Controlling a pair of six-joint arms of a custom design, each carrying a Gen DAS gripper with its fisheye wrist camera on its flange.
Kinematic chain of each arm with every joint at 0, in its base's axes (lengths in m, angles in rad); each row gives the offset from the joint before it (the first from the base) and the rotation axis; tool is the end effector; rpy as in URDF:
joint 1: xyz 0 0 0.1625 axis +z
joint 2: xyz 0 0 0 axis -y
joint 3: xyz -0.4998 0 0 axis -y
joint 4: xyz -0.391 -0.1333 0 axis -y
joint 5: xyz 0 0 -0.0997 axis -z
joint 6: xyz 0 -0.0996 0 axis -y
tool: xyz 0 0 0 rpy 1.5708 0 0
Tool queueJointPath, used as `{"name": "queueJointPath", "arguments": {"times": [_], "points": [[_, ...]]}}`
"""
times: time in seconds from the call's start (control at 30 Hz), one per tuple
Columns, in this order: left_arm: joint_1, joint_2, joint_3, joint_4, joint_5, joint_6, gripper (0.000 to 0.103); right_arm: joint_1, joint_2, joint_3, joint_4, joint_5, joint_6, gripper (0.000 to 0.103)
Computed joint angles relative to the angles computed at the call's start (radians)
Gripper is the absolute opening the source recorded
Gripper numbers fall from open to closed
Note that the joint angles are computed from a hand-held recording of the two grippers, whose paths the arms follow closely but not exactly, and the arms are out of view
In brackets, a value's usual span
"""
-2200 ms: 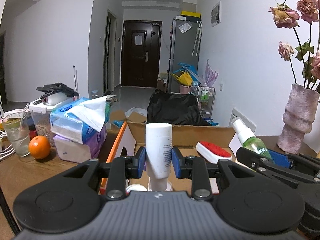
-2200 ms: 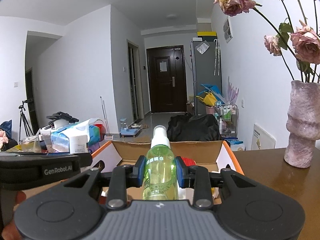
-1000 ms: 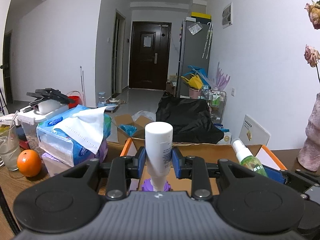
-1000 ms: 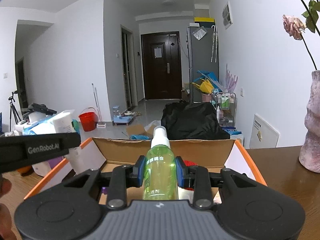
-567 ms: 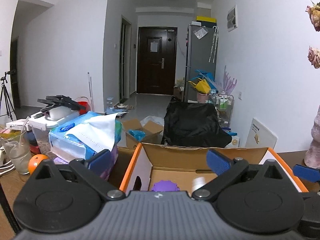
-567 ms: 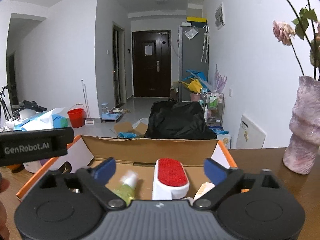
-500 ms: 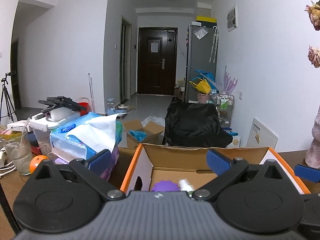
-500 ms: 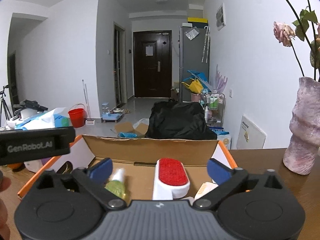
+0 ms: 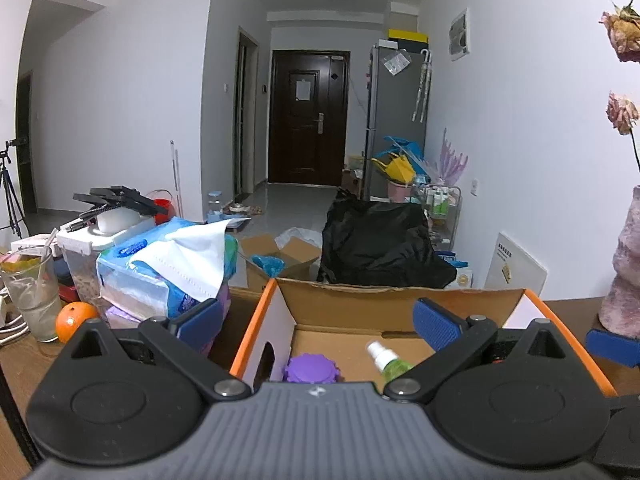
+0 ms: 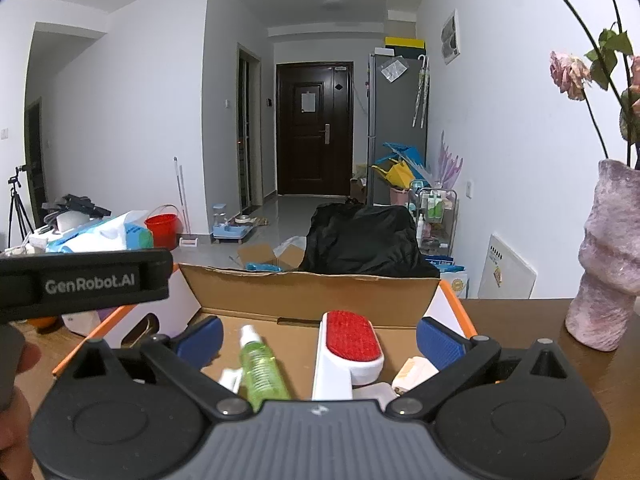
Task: Organize rigid objects
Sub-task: 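Open both tools to drop the spray bottles into the box, then withdraw both tools from the box toward the blue cap and white puck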
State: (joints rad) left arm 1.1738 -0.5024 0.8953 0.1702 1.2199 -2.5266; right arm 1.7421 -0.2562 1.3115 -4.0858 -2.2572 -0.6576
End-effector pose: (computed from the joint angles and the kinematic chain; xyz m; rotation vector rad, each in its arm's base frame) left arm -0.1645 -0.8257 0.1192 0.9603 2.2182 -1.2720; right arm 0.1994 -0.7407 0.0395 0.1959 -1.8583 1.3924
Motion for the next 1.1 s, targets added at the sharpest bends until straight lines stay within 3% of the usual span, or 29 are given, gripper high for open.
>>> {"name": "queueJointPath", "arguments": {"times": [1.1], "points": [[0.004,-0.237,0.398,-0.175,-0.015,0.020,0.103,0.069,-0.056,0.290,-0.275,-0.050,-0.056,0.103]]}}
